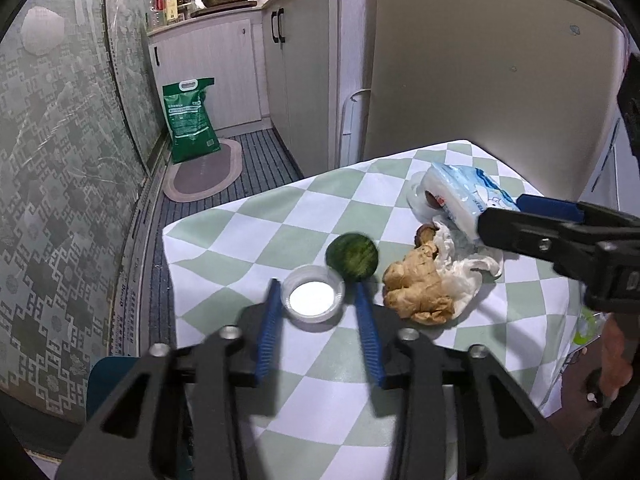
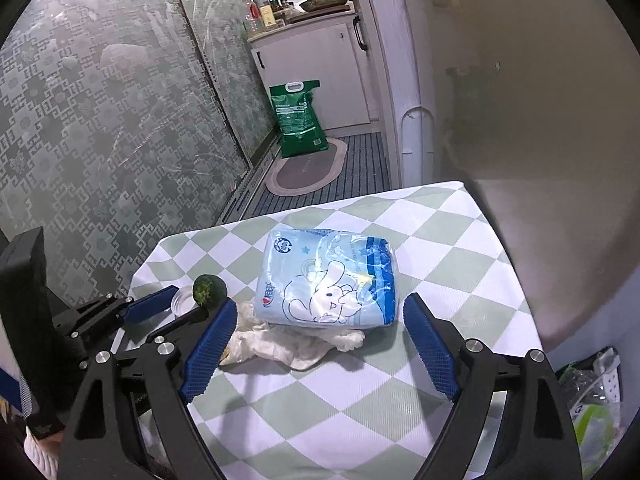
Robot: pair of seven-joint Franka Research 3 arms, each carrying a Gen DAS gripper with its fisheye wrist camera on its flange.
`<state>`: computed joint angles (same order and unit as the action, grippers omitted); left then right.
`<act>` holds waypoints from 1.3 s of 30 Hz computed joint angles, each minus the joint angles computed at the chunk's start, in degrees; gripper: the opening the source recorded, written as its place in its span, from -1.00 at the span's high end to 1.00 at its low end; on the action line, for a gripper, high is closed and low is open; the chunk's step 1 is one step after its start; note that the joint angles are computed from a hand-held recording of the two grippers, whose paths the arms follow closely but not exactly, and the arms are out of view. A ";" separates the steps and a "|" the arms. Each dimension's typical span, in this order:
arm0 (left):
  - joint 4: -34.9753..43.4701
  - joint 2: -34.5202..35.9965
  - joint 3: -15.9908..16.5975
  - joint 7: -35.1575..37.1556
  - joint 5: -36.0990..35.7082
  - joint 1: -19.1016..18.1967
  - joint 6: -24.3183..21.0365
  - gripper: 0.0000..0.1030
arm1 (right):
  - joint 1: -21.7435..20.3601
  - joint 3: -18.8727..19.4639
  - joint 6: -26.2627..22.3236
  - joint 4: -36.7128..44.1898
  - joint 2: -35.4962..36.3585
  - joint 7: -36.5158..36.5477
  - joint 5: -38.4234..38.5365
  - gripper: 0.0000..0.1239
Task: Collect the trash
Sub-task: 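Grasp the white cup with the left tool while the right grasps the diaper pack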
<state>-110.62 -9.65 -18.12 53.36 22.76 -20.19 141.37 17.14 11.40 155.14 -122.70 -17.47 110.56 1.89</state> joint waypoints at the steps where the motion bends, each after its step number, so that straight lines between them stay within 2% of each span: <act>1: 0.02 0.00 -0.02 -0.10 0.13 0.02 -0.01 0.36 | -0.56 0.47 0.16 0.11 0.17 0.83 -0.96 -0.39; 8: -2.09 -1.75 -0.43 -3.38 2.92 0.77 1.82 0.37 | -1.07 0.39 0.51 1.22 1.62 2.93 -2.50 -0.39; 14: -5.97 -5.43 -0.40 -6.79 3.68 1.45 7.63 0.37 | -0.91 0.63 0.55 2.35 2.70 4.35 -3.71 -0.43; 18: -7.19 -6.53 0.02 -5.66 1.61 1.12 9.00 0.37 | -0.85 0.73 -0.14 3.40 3.76 6.06 -4.76 -0.43; 21: -7.69 -7.14 -0.39 -5.29 1.86 1.40 8.98 0.37 | -1.58 1.54 -1.58 4.58 4.71 8.98 -8.64 -0.43; 25: -8.99 -8.48 -0.13 -4.59 1.39 1.58 9.62 0.37 | -1.31 1.36 -2.65 5.30 5.12 10.99 -11.67 -0.19; 30: -10.71 -10.30 0.30 -4.73 0.57 2.19 10.78 0.37 | -0.69 1.15 -3.69 6.01 4.90 11.81 -13.44 -0.17; 34: -12.33 -12.27 0.45 -5.53 0.24 2.91 12.14 0.37 | -1.59 2.66 -3.85 6.83 3.75 14.02 -19.01 -0.17; 39: -14.41 -14.80 0.98 -6.41 -0.69 3.67 13.45 0.37 | -1.62 3.49 -3.20 8.09 3.17 14.33 -21.99 -0.18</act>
